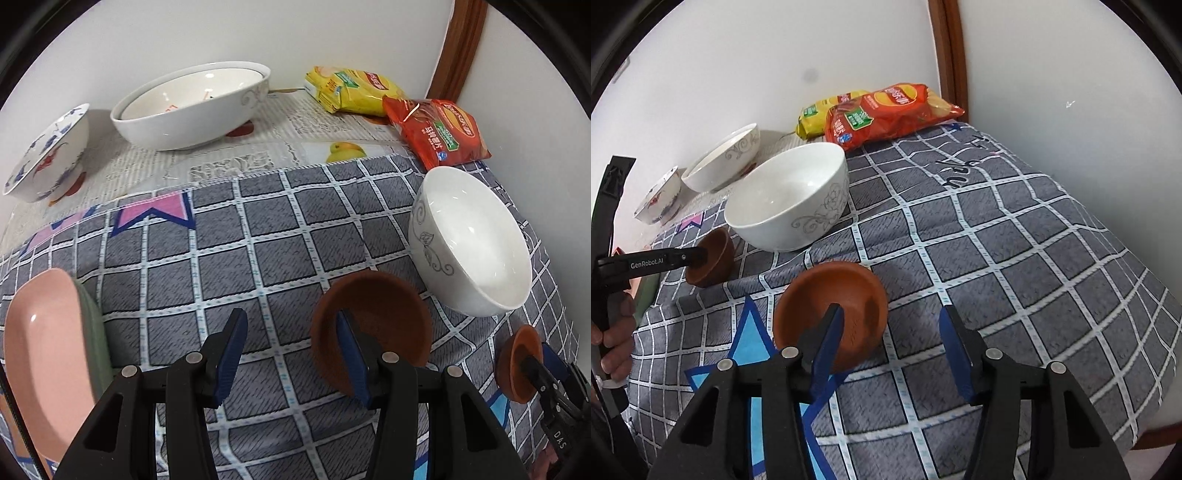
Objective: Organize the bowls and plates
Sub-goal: 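Move the right gripper to a brown clay bowl while the left gripper approaches another, then close the right gripper on its brown bowl rim while the left gripper grasps another, then carry the brown bowl in the right gripper over the white bowl while the left holds its bowl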
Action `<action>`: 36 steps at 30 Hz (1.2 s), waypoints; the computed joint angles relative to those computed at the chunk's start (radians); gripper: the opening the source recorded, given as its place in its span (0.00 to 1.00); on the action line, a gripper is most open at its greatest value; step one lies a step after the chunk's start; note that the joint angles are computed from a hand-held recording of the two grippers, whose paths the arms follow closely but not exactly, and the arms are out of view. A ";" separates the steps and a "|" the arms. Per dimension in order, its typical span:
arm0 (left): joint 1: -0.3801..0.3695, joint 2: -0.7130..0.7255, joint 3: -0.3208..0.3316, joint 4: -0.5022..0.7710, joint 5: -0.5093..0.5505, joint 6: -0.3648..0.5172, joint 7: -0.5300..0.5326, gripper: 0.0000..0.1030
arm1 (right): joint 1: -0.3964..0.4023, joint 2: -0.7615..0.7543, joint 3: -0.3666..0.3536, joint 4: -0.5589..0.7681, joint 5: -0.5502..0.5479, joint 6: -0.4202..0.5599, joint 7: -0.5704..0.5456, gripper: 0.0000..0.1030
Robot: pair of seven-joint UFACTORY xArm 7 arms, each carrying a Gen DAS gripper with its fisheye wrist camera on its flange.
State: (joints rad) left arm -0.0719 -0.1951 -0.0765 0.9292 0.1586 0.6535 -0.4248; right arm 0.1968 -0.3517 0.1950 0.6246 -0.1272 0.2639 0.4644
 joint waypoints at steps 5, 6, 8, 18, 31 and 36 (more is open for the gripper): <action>-0.009 0.026 0.000 0.010 -0.014 -0.016 0.010 0.38 | 0.007 0.036 -0.005 0.019 0.003 -0.002 -0.012 0.44; -0.010 0.028 0.000 0.010 -0.015 -0.017 0.012 0.36 | 0.003 0.041 -0.001 0.022 -0.004 -0.004 -0.008 0.43; -0.013 0.031 0.001 0.009 -0.020 -0.026 0.016 0.32 | -0.004 0.044 0.005 0.023 -0.015 -0.006 0.003 0.40; -0.024 0.028 0.000 0.011 -0.041 -0.028 0.043 0.15 | 0.018 0.054 -0.012 0.026 0.000 -0.017 -0.007 0.14; -0.015 -0.040 0.011 0.011 -0.104 -0.005 0.081 0.08 | 0.022 0.005 0.000 0.021 0.023 -0.017 0.024 0.09; 0.008 -0.067 0.006 0.043 -0.065 0.013 0.061 0.08 | 0.009 -0.037 0.015 0.047 0.008 0.018 0.036 0.09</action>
